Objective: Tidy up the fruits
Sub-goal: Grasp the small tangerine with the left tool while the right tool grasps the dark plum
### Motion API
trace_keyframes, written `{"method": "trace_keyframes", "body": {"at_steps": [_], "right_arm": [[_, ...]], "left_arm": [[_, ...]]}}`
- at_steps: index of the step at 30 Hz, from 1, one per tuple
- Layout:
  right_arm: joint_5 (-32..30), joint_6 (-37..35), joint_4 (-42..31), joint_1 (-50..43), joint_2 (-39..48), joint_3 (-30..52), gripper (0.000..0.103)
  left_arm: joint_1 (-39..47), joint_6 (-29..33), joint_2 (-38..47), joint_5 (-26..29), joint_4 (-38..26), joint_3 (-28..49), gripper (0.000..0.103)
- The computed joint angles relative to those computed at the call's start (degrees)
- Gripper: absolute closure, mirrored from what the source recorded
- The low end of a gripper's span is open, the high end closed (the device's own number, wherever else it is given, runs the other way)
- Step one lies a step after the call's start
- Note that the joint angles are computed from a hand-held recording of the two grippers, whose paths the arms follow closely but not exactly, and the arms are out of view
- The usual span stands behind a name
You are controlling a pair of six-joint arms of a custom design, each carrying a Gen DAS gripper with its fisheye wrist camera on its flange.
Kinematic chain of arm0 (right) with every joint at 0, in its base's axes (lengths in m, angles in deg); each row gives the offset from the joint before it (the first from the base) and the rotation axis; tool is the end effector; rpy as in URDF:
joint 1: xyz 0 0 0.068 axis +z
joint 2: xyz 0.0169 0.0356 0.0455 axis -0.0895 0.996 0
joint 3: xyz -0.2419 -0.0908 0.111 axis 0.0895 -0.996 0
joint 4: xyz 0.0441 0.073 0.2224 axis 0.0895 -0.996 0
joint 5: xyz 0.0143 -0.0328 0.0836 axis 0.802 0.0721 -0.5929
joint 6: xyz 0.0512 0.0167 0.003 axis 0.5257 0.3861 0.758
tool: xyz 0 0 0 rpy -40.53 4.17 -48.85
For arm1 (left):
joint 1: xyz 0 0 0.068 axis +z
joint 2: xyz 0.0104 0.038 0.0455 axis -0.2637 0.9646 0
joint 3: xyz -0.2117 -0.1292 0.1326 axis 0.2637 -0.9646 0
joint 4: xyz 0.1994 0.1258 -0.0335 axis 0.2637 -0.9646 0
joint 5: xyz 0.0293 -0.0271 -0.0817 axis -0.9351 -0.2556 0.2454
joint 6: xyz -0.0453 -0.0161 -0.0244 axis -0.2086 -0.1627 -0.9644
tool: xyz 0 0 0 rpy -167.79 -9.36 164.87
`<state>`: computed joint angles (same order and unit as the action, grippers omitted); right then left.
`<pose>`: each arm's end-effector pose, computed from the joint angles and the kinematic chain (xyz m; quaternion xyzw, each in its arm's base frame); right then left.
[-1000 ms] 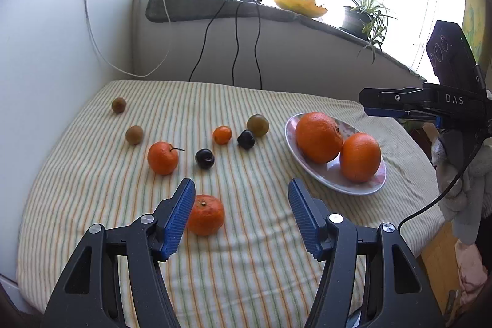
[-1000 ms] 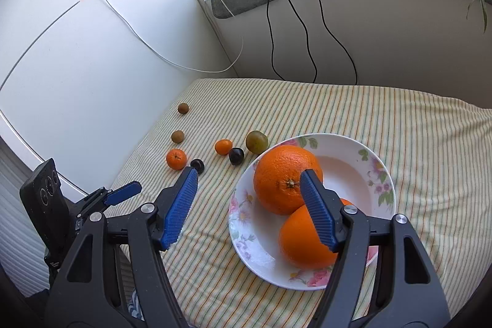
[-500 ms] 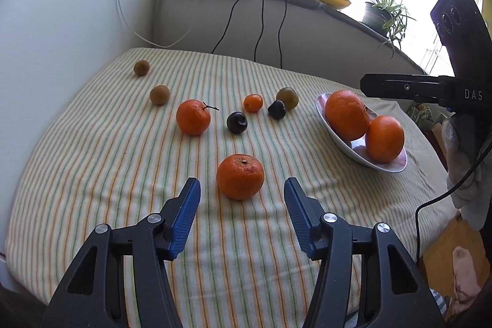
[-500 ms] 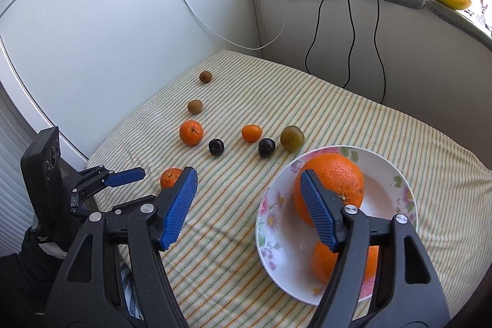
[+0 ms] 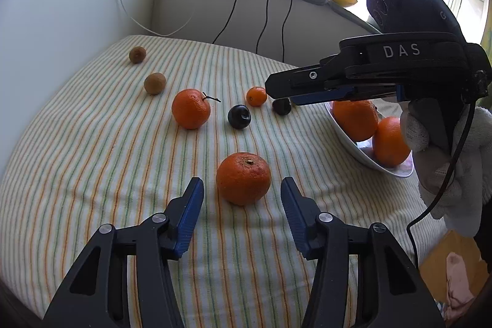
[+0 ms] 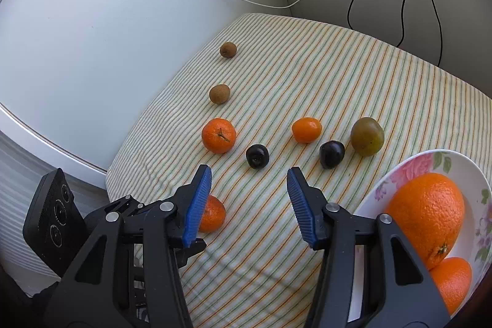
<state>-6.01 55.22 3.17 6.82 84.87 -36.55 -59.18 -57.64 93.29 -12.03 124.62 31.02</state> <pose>0.3072 0.0808 0.1166 -0.1785 0.9355 0.2320 0.1981 0.2354 -0.2211 0.0556 0.1082 0.9055 -0.1977 0.3595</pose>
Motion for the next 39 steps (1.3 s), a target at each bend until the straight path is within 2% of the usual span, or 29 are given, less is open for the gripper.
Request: {"method": "trace_keyframes", "body": {"at_steps": [3, 11, 20, 26, 39], "right_arm": [[0.83, 1.08, -0.33, 1.41, 2.9, 2.36, 0.058], [6.65, 2.09, -0.06, 4.52, 7.75, 6.04, 0.065], [8.11, 2.18, -0.36, 5.85, 11.47, 9.15, 0.068], [8.9, 2.86, -0.14, 6.43, 13.34, 10.51, 0.078], [6.65, 2.75, 2.41, 5.02, 8.29, 5.09, 0.08]], "left_arm": [[0.33, 0.1, 0.63, 0.72, -0.04, 0.59, 0.054], [0.64, 0.18, 2.21, 1.06, -0.39, 1.88, 0.056], [0.91, 0.03, 2.96, 0.93, -0.44, 2.46, 0.063], [0.94, -0.21, 3.16, 0.87, 0.0, 2.41, 0.064], [0.68, -1.04, 1.99, 0.91, 0.85, 1.18, 0.065]]}}
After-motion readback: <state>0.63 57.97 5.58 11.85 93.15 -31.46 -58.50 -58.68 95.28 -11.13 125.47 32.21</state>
